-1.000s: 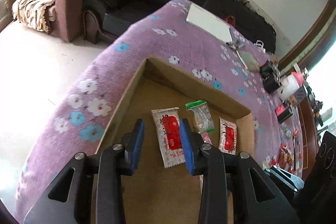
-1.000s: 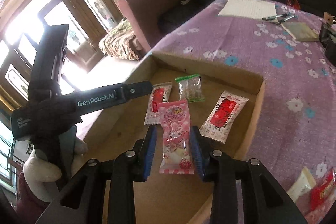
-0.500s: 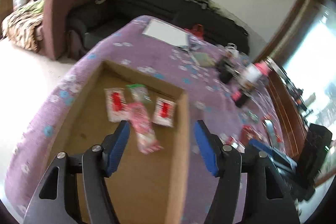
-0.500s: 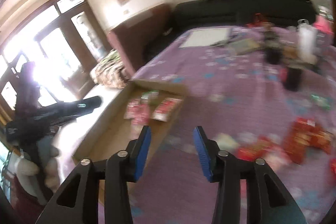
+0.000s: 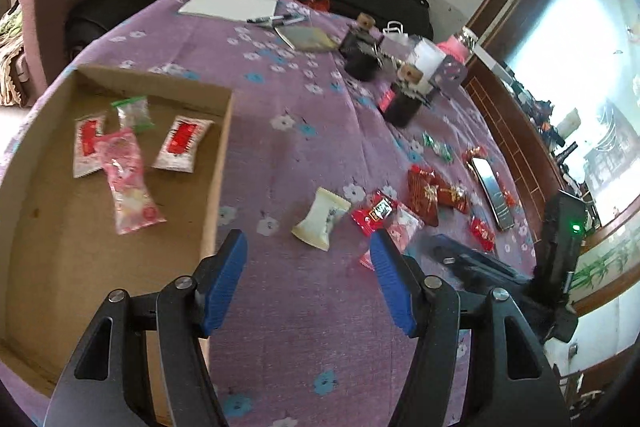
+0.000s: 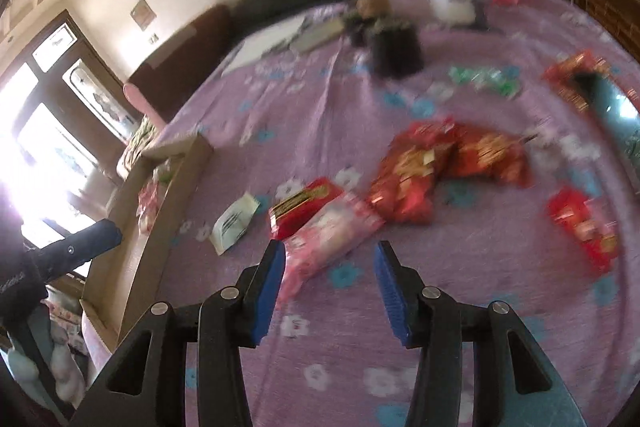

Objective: Organize snacks
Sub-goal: 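Grasp the white wrapped pastry with the left tool while the right tool grasps a pink packet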

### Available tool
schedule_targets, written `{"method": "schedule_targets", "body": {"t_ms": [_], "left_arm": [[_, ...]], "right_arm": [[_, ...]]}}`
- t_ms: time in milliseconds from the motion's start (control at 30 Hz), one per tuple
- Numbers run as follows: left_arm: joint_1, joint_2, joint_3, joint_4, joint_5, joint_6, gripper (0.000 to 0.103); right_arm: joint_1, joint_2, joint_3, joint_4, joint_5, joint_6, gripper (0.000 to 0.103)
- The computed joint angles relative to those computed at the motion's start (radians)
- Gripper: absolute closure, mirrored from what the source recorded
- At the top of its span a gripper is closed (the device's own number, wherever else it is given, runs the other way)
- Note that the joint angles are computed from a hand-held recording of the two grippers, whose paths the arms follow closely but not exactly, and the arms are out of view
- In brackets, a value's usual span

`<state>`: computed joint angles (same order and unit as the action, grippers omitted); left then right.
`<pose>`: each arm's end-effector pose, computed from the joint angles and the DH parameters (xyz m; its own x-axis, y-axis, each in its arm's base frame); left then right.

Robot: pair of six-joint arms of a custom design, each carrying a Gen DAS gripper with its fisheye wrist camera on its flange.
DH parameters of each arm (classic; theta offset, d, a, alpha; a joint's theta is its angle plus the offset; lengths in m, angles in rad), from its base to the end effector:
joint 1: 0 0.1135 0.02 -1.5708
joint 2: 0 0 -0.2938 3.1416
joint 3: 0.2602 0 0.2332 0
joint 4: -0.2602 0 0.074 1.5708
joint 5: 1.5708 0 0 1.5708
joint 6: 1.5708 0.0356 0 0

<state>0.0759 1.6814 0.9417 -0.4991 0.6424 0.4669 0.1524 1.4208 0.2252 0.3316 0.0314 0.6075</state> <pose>0.2935 0.0009 0.2010 -0.7815 0.3020 -0.5460 0.5440 0.7584 -0.3591 0.1837 0.0271 0.1330 -0.6922 0.4709 -0.5468 0.3210 0.8796 0.3511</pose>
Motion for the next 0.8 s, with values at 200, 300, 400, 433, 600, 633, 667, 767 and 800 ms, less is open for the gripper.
{"method": "schedule_targets", "body": {"t_ms": [200,300,400,433,600,633,667,767,800], "left_arm": [[-0.047,0.017,-0.014,0.054,-0.045,-0.034,0.04],[-0.1,0.039,-0.012,0.084,-0.089,-0.049,0.04],[-0.161,0.063,-0.017,0.115,-0.14,-0.058,0.04],[-0.18,0.067,-0.02,0.129,-0.156,-0.059,0.04],[-0.282,0.085,-0.061,0.269,-0.276,-0.065,0.04],[-0.292,0.093,-0.064,0.29,-0.29,-0.064,0.04],[-0.307,0.1,-0.071,0.316,-0.311,-0.063,0.04],[-0.333,0.12,-0.083,0.364,-0.353,-0.046,0.04],[-0.34,0.127,-0.094,0.385,-0.362,-0.03,0.04]], "right_arm": [[0.139,0.206,0.108,0.006,0.172,0.068,0.054],[0.164,0.231,0.15,-0.051,0.234,0.063,0.067],[0.154,0.189,0.131,-0.09,0.236,0.063,0.076],[0.148,0.165,0.112,-0.098,0.241,0.063,0.076],[0.043,0.079,-0.008,-0.002,0.19,0.019,0.077],[0.02,0.075,-0.028,0.032,0.166,0.006,0.077],[-0.009,0.076,-0.048,0.073,0.131,-0.008,0.077],[-0.033,0.078,-0.063,0.108,0.101,-0.015,0.077],[-0.028,0.081,-0.066,0.118,0.106,-0.014,0.077]]}}
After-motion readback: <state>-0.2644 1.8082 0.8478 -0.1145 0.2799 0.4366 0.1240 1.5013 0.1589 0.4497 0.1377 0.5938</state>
